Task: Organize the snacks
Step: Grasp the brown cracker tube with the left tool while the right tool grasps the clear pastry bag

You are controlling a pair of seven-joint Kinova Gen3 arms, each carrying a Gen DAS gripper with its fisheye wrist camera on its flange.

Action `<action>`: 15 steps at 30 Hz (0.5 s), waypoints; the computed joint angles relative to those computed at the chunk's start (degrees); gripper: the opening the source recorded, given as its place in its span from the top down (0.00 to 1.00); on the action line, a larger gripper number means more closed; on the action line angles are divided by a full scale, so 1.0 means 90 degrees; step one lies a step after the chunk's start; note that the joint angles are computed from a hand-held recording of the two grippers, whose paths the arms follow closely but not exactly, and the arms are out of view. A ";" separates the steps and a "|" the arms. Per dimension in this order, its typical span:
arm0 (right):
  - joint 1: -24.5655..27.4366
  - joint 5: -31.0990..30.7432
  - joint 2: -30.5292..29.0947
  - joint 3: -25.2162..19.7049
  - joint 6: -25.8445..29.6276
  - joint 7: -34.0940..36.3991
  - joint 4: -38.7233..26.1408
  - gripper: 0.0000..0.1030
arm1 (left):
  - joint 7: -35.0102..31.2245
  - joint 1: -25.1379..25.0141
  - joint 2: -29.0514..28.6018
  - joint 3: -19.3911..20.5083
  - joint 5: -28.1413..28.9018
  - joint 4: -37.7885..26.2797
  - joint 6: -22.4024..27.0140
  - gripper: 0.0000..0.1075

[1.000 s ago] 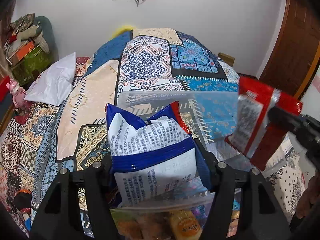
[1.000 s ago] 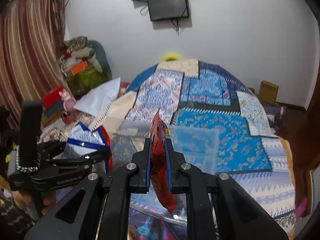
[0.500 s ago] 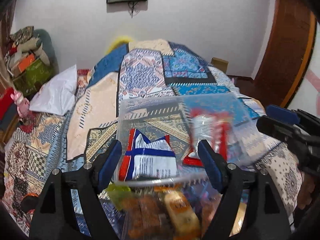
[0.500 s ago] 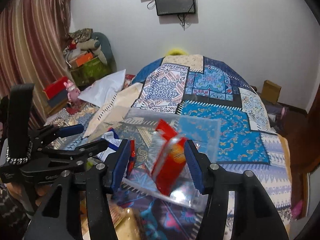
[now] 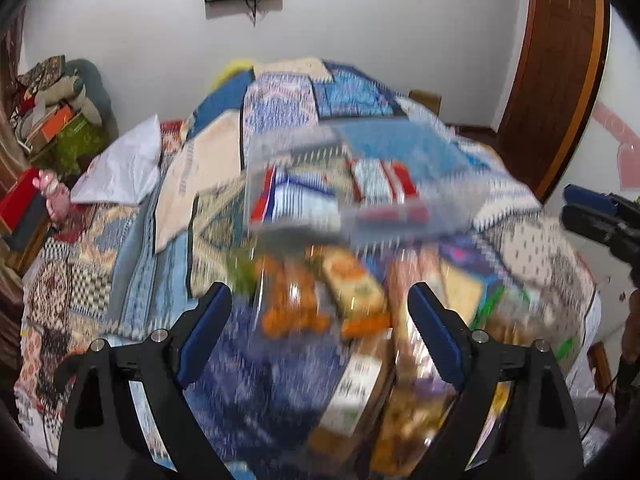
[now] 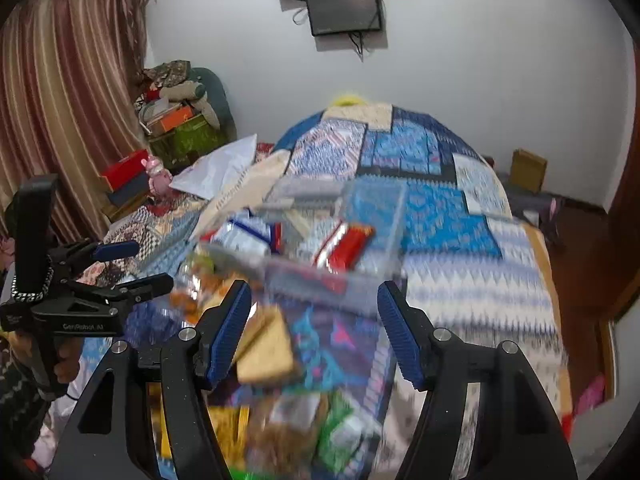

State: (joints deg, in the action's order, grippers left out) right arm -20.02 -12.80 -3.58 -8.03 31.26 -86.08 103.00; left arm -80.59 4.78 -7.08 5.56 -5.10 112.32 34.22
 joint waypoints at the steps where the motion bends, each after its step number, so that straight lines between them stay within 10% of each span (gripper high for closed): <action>1: 0.0004 -0.0046 -0.0061 0.0008 0.0016 -0.0010 0.0105 0.40 | 0.0032 -0.0011 -0.0024 0.0003 -0.0031 0.0090 0.0016 0.16; 15: -0.0181 -0.0247 -0.0016 -0.0118 0.0150 -0.0203 0.0862 0.40 | -0.1170 -0.0060 0.0172 -0.0333 0.1196 0.0838 -0.0018 0.16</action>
